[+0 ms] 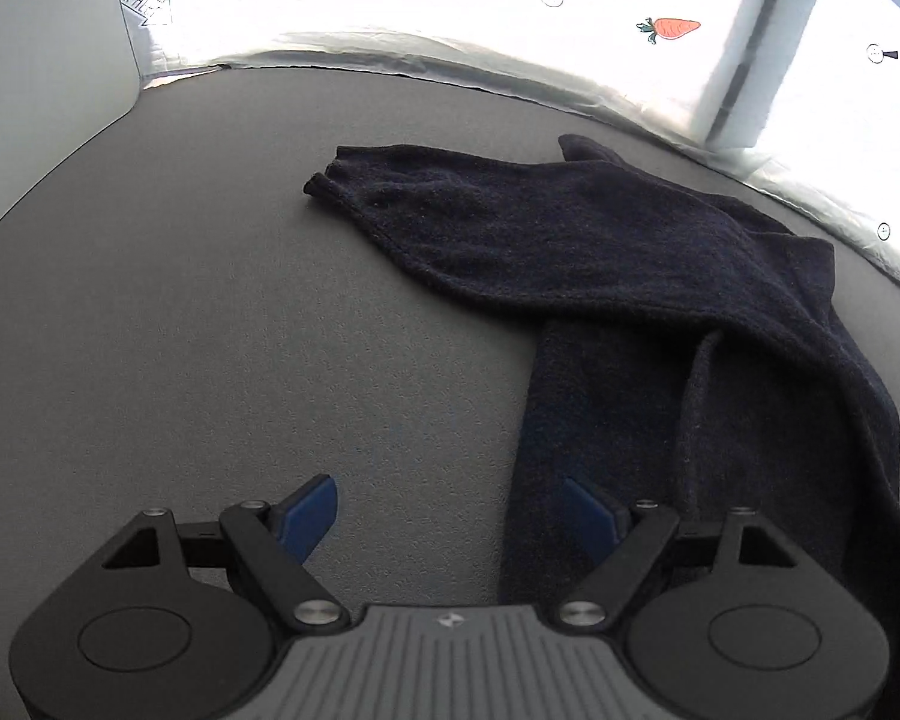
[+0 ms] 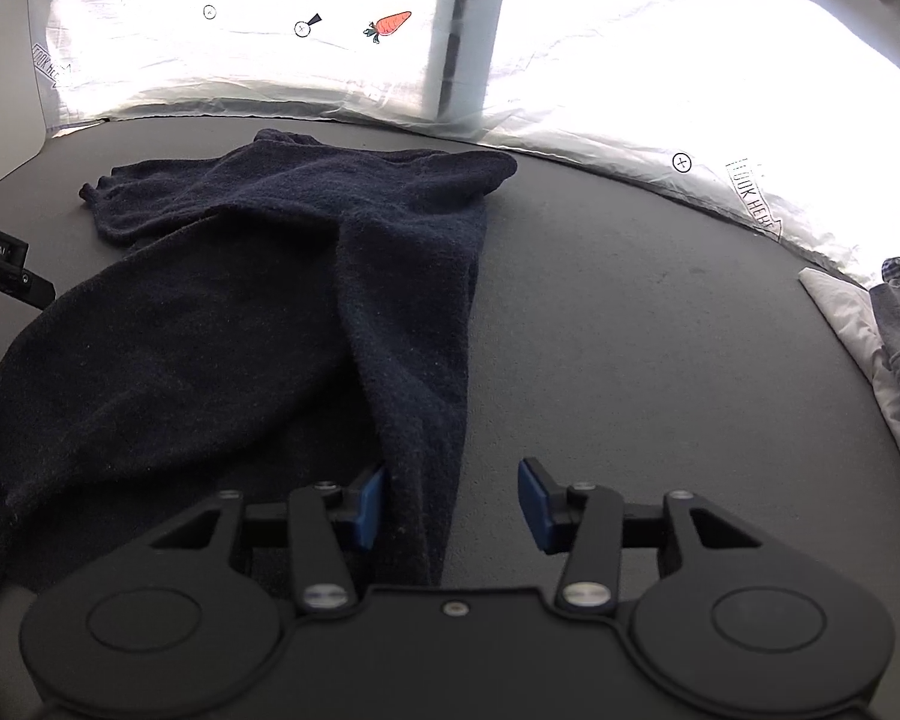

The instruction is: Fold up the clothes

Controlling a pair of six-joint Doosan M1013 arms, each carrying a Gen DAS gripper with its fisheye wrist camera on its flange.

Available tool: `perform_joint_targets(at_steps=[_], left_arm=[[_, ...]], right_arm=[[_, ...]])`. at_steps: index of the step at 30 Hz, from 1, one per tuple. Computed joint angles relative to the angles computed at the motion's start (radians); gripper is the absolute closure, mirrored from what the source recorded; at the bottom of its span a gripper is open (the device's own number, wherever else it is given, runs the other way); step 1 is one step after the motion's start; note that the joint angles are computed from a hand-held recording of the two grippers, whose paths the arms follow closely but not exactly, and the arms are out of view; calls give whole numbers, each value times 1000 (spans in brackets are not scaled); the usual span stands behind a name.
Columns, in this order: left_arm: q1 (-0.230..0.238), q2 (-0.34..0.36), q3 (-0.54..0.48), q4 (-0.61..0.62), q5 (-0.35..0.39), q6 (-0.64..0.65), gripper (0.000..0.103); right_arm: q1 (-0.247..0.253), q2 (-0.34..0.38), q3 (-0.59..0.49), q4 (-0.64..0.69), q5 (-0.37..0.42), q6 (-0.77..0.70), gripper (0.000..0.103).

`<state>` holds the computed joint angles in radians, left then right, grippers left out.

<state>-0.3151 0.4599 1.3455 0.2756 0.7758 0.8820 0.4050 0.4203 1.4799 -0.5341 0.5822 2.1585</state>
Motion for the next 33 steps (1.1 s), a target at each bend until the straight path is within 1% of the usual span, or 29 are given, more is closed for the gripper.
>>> perform_joint_targets(at_steps=[2, 4, 6, 8, 10, 11, 12, 13, 15, 16, 17, 18, 20, 23, 26, 27, 28, 30, 33], left_arm=[[-4, -29, 30, -5, -41, 14, 19], [-7, -51, 50, -17, -78, 33, 18], [-4, -71, 71, -63, -129, 69, 16], [2, -82, 84, -146, -177, 144, 13], [3, -83, 86, -221, -194, 231, 11], [-1, -79, 84, -241, -187, 267, 11], [-7, -74, 81, -231, -172, 277, 11], [-15, -69, 80, -210, -154, 276, 11], [-29, -53, 74, -143, -93, 254, 11], [-36, -43, 71, -108, -57, 243, 11], [-40, -35, 69, -85, -28, 235, 11], [-39, -31, 74, -84, -15, 233, 11], [-24, -33, 92, -137, -22, 245, 10], [-3, -34, 99, -224, -26, 265, 10], [0, -38, 107, -235, -32, 286, 8], [1, -39, 110, -239, -34, 294, 7], [2, -40, 112, -247, -35, 302, 7], [6, -42, 116, -264, -37, 317, 7], [12, -42, 115, -286, -38, 346, 6]], right_arm=[[0, -4, 3, 15, -13, 0, 69], [0, -8, 3, 43, -15, -5, 75], [0, -11, 4, 69, -11, -4, 75], [1, -14, 5, 94, -6, -1, 75], [2, -17, 6, 109, -2, 1, 75], [5, -18, 8, 107, 1, -1, 75], [8, -18, 9, 104, 5, -4, 76], [10, -19, 10, 109, 8, -8, 78], [11, -19, 13, 125, 12, -18, 85], [11, -21, 14, 128, 9, -9, 96], [10, -22, 16, 128, 3, 7, 97], [10, -24, 18, 128, -2, 22, 97], [2, -35, 28, 166, -42, 31, 97], [-19, -62, 52, 343, -154, -19, 98], [-27, -73, 57, 575, -234, -188, 98], [-26, -71, 53, 650, -243, -258, 98], [-24, -66, 46, 721, -246, -329, 98], [-17, -49, 28, 781, -225, -408, 98], [-13, -5, 0, 878, -160, -478, 98]])
